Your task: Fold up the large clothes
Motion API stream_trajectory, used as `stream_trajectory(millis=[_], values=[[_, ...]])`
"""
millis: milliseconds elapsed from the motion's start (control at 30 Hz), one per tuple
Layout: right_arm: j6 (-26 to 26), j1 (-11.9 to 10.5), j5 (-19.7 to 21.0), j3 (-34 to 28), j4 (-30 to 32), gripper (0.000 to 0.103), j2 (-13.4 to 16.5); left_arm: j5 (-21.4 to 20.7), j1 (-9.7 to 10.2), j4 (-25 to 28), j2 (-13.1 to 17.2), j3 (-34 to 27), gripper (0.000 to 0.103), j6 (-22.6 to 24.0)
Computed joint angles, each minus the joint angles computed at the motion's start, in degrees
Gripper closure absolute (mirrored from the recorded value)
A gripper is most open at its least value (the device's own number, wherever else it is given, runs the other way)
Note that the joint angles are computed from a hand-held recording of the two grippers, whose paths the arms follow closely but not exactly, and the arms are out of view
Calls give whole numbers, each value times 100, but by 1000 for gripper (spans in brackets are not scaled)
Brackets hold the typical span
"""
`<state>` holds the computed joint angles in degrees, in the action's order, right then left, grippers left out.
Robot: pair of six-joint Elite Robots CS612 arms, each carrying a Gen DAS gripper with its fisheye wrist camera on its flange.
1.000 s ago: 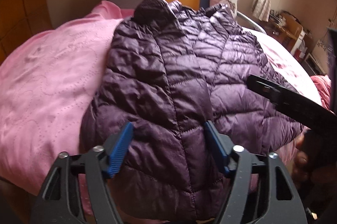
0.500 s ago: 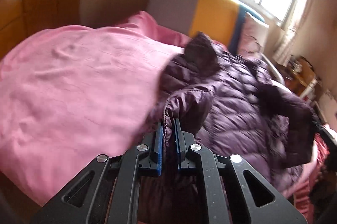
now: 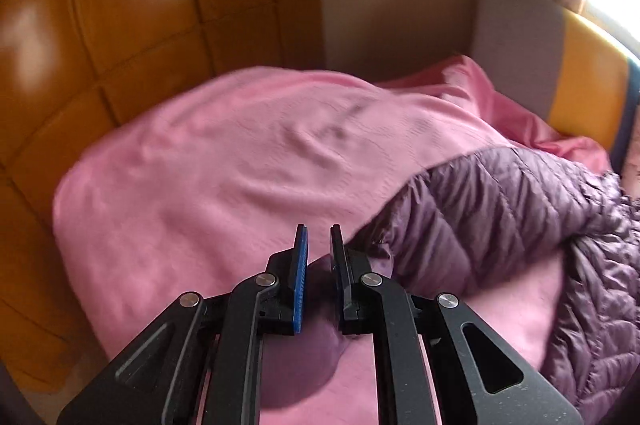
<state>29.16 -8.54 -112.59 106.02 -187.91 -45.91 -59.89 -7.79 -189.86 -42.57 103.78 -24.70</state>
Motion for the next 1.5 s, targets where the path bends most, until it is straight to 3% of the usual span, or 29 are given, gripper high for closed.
stream_trajectory(millis=[33, 67, 100, 133, 167, 233, 300, 367, 500, 567, 633, 700, 733, 767, 800, 833, 867, 967, 1100, 1167, 1300, 1333, 1367, 1400, 1433, 1467, 1500], values=[[29, -53, 35, -30, 30, 89, 9, 187, -27, -49, -11, 23, 50, -4], [41, -96, 63, -14, 19, 71, -8, 401, -56, -269, -28, 103, 15, -19], [60, -117, 11, -17, 4, 53, -9, 570, -91, -653, -2, 174, 10, 27], [41, -115, -95, -8, -130, 17, -2, 499, -101, -1109, 5, 278, 11, 179], [-27, -93, -250, 17, -363, 8, 5, 188, -92, -1399, -38, 402, 11, 394], [-136, -34, -438, 78, -564, 8, -54, -521, -57, -1746, -110, 605, 11, 744], [-318, 4, -189, 278, -908, 7, -158, -1692, 17, -2051, -130, 804, 11, 1034], [-697, 42, 589, 557, -1161, 5, -298, -2892, 111, -1844, -104, 873, 11, 1110], [-1326, 89, 2816, 931, -750, 5, -375, -4508, 179, -1193, 103, 804, 14, 1040], [-1712, 254, 3312, 967, -341, 6, -288, -5338, 222, -838, 237, 693, 14, 892], [-2008, 439, 3590, 952, -21, 12, -160, -5837, 232, -573, 356, 598, 20, 772], [-2044, 521, 3836, 877, 201, 25, -28, -5635, 112, -694, 367, 681, 24, 758], [-1997, 591, 3773, 843, 172, 32, 28, -5573, 72, -805, 379, 719, 38, 772], [-1962, 654, 3664, 809, 87, 41, 72, -5618, 71, -758, 394, 689, 60, 755], [-1913, 670, 3715, 769, 65, 49, 97, -5797, 105, -672, 419, 631, 71, 719], [-1814, 663, 3821, 719, 71, 65, 120, -6031, 144, -648, 458, 571, 83, 654], [-1755, 653, 3897, 693, 60, 82, 124, -6025, 150, -714, 441, 596, 87, 648], [-1985, 689, 3878, 759, -130, 90, 43, -5642, 65, -916, 231, 887, 92, 1113], [-2465, 665, 3797, 1140, -199, 92, -173, -5485, 154, -1067, 141, 1221, 93, 1130], [-2546, 641, 3672, 1296, -164, 92, -184, -5612, 213, -1061, 153, 1340, 93, 1042], [-2546, 682, 3357, 1453, -211, 90, -180, -5508, 101, -1053, 88, 1538, 91, 967], [-2559, 712, 3231, 1428, -214, 83, -178, -5443, 98, -1106, 66, 1559, 83, 897], [-2576, 745, 3125, 1399, -165, 75, -188, -5404, 125, -1132, 32, 1574, 69, 843], [-2611, 794, 2964, 1371, -141, 70, -205, -5347, 187, -1171, 5, 1556, 63, 773], [-2681, 861, 2745, 1340, -170, 58, -218, -5191, 222, -1298, -2, 1532, 49, 636], [-2760, 937, 2531, 1302, -261, 49, -210, -4853, 263, -1492, -27, 1538, 40, 433], [-2819, 1017, 2338, 1284, -418, 44, -190, -4539, 294, -1599, -53, 1540, 38, 269]])
